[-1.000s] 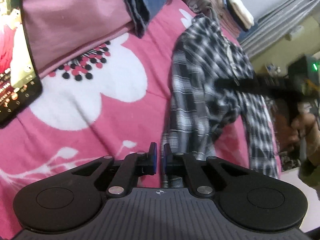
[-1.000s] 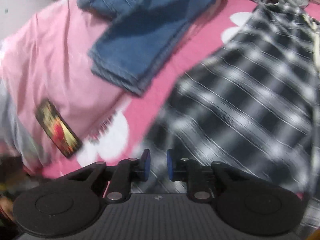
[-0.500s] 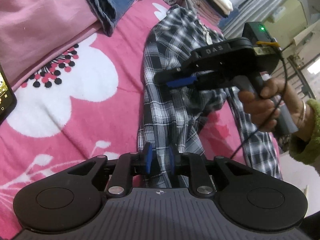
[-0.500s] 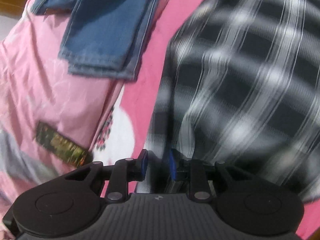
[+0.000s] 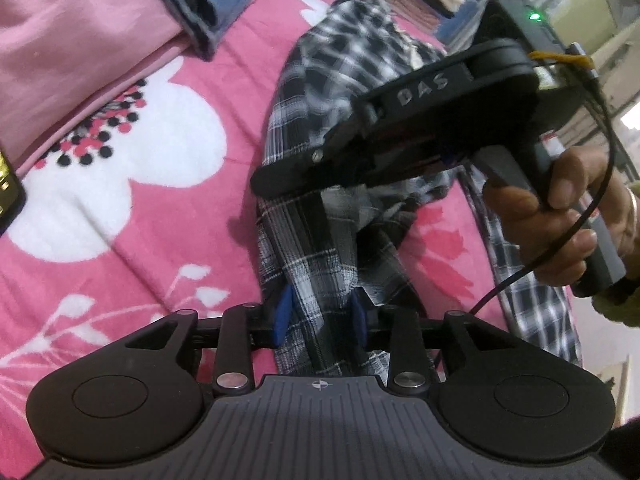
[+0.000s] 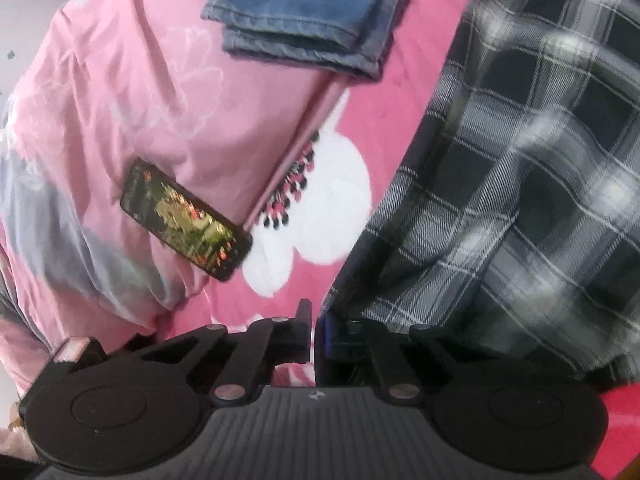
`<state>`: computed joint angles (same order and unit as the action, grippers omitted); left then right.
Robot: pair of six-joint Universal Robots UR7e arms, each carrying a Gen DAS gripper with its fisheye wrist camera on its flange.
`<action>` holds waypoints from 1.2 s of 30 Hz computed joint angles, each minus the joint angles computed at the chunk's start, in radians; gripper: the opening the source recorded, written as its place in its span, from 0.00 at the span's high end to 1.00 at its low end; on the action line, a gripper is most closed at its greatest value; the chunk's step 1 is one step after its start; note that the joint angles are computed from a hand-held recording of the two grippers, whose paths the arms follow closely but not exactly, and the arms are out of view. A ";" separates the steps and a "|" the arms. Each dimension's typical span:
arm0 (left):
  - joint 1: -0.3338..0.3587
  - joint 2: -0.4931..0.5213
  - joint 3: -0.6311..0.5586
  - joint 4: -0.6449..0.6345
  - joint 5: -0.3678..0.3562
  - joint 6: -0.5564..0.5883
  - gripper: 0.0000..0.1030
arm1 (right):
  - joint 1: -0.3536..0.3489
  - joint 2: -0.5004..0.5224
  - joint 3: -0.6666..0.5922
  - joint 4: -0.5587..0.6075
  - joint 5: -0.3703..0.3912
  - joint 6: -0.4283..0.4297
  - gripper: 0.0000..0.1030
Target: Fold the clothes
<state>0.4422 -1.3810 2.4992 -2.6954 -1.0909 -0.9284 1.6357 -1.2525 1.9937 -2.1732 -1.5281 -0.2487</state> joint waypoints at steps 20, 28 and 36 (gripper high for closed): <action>-0.010 -0.270 0.115 0.202 0.093 -0.428 0.94 | 0.052 0.055 0.020 -0.084 -0.046 0.017 0.71; -0.042 -0.286 0.092 0.232 0.123 -0.316 0.67 | 0.000 -0.059 0.026 -0.050 0.023 -0.086 0.61; -0.021 -0.204 0.067 0.245 0.109 -0.342 0.88 | 0.017 0.018 -0.034 -0.362 -0.145 -0.011 0.67</action>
<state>0.4216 -1.5852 2.5661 -2.4501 -0.9821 -1.2709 1.6530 -1.2344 1.9592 -2.5354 -1.6729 -0.2602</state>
